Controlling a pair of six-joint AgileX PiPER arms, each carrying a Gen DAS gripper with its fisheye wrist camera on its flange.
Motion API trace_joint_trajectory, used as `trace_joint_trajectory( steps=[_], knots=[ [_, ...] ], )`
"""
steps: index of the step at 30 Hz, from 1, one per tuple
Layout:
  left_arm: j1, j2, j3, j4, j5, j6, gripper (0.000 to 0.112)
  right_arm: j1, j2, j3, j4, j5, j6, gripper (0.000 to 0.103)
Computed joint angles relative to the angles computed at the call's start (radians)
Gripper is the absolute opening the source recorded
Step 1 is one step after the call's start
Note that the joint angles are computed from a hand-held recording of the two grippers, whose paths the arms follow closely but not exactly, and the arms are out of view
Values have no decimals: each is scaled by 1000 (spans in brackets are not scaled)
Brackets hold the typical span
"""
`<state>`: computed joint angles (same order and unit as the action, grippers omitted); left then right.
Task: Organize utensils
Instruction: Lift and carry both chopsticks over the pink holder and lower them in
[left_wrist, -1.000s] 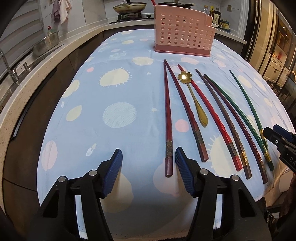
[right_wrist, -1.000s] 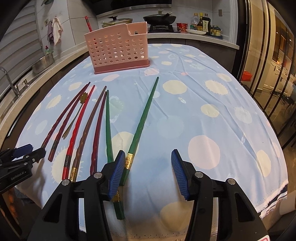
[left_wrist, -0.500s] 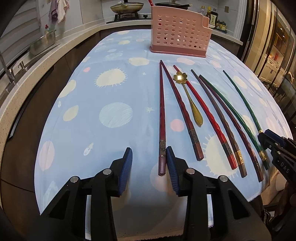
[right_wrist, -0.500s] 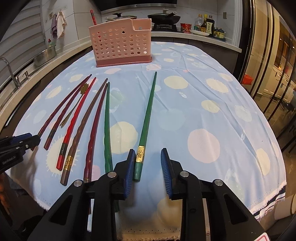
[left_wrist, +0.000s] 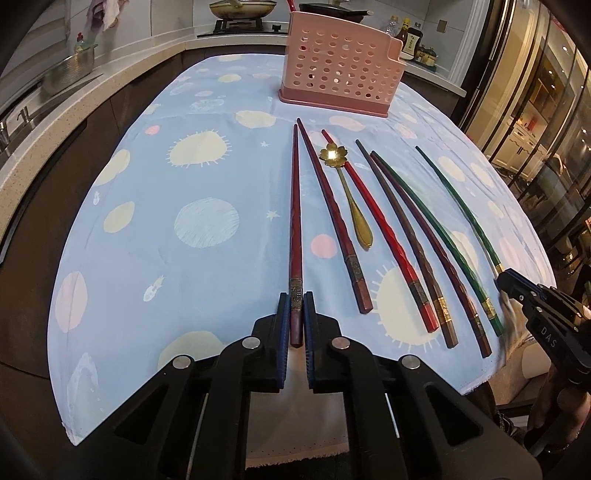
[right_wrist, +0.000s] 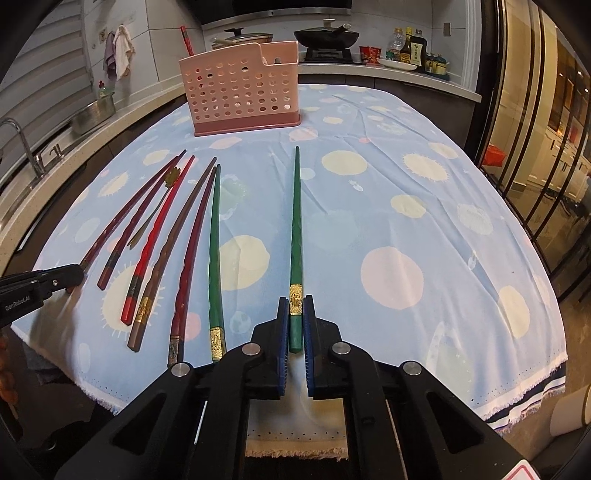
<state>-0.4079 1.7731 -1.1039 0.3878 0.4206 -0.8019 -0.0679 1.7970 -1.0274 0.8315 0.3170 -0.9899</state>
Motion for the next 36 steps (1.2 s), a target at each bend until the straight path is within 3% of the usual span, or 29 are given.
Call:
trace_joint_trajectory(
  steps=[10,19,29,36],
  knots=[
    [-22,-118,0,109,30,-85,7,-75,-115,-26,136,102,-104,7],
    [-7,-169,-105,260,80,-148,7,-122,-112,-226,174,198,-95,7],
    [44,-83,-404,226,141,16,7,-101,0,-548,79,281,56,7],
    [58,39,-714,149,226,191,7,-76,142,-882,-38,369,235,7]
  ],
)
